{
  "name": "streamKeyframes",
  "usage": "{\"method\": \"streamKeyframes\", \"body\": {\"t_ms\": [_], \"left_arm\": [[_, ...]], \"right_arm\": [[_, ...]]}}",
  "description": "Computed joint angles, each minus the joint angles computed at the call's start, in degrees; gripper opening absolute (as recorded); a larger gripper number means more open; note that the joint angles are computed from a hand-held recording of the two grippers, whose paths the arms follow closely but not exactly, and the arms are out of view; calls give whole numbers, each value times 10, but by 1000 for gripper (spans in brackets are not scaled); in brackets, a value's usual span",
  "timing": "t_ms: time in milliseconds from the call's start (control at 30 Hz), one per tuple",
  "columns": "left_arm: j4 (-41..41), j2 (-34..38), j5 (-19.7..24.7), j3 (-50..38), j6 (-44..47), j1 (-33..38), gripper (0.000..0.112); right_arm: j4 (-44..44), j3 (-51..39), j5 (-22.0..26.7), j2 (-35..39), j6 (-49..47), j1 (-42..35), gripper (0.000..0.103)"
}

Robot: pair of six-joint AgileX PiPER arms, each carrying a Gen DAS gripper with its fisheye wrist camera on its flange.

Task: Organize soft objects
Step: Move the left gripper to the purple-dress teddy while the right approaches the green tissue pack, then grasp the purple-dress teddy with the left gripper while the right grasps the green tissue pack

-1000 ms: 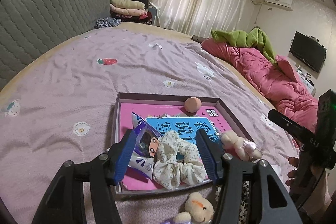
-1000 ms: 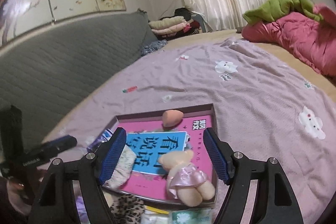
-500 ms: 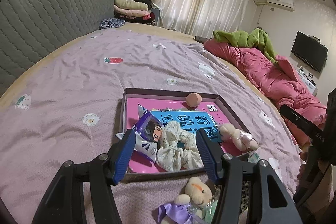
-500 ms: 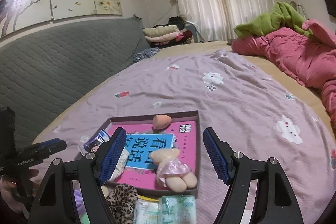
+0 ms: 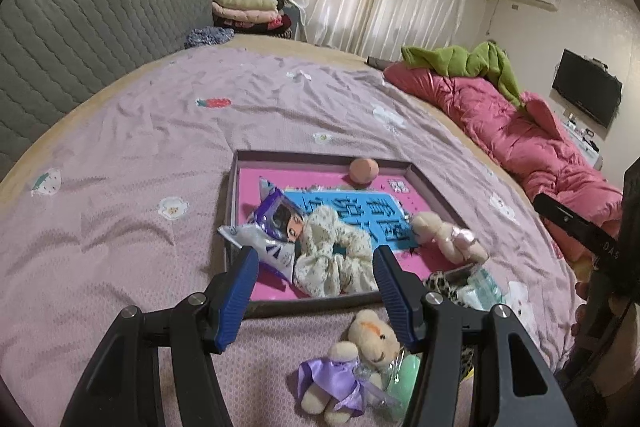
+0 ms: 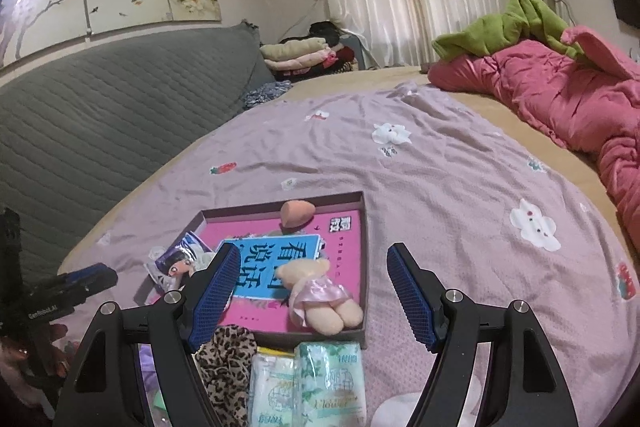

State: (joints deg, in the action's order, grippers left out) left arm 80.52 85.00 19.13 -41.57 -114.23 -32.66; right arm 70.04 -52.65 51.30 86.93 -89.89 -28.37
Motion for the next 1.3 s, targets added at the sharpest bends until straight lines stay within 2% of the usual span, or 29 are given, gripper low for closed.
{"method": "streamKeyframes", "body": {"t_ms": [400,533,600,733,933,1100,1233,1300], "left_arm": [[-86,19,-66,13,117,35,59],[-149,15,-38,15,195,23,59],[-189,12,-49,19,244,25,59],[-211,6,-55,26,279,21,59],[-362,-2,-93,35,433,42,59],[-485,7,-88,33,565,42,59],[-453,30,-55,17,553,14,59],[-462,41,-46,9,569,5,59]], "right_arm": [[-50,13,-9,-4,11,10,77],[-65,15,-15,-2,26,19,77],[-70,21,-16,-7,25,20,77],[-85,34,-20,-16,32,23,77],[-109,45,-12,-23,46,18,77],[-130,46,-8,-18,60,15,77],[-128,44,-9,-10,61,15,77],[-127,39,-5,-3,65,14,77]]}}
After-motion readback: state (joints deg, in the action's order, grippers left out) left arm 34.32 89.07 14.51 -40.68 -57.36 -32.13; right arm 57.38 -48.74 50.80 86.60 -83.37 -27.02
